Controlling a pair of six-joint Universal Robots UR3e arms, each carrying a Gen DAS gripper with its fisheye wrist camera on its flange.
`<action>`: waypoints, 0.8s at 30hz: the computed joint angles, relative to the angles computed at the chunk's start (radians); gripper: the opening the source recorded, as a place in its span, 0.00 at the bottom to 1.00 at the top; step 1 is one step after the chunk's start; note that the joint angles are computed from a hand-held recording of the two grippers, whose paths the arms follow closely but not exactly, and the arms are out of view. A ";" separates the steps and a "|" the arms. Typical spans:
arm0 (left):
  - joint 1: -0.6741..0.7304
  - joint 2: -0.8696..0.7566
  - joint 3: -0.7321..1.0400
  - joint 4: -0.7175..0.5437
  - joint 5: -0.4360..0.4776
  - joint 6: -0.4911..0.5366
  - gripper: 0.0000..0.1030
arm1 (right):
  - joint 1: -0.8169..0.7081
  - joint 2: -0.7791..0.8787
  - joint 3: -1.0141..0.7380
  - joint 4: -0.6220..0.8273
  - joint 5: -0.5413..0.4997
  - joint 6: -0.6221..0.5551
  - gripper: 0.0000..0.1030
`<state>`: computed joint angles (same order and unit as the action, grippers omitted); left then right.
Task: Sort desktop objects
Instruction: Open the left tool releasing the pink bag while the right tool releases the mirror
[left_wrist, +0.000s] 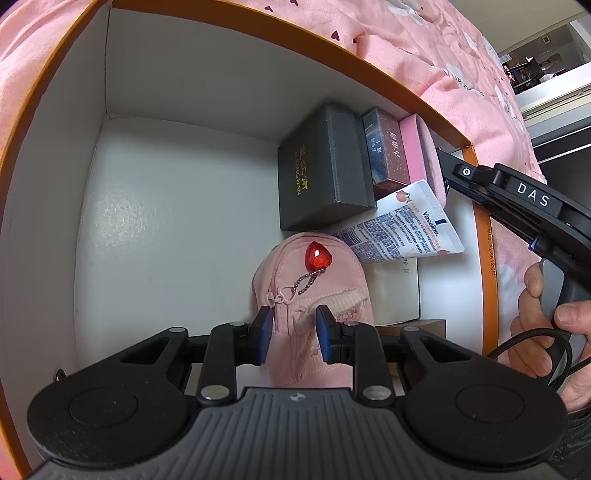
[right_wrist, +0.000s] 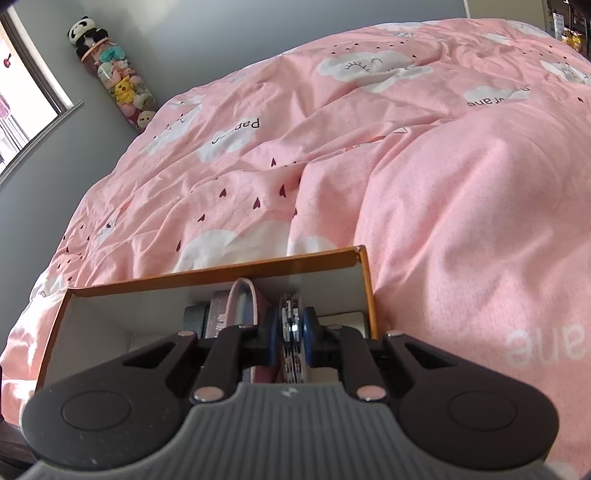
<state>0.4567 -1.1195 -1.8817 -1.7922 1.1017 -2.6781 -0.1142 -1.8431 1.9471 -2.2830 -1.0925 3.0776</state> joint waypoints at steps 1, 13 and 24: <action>0.001 0.001 0.000 0.000 -0.001 -0.001 0.27 | 0.000 0.002 -0.001 0.001 0.002 0.003 0.15; 0.016 0.014 -0.013 0.011 -0.013 -0.015 0.27 | -0.053 -0.010 -0.003 0.055 0.076 0.024 0.16; 0.110 0.049 -0.008 0.068 -0.107 -0.040 0.27 | -0.007 0.014 -0.042 0.076 0.015 -0.010 0.15</action>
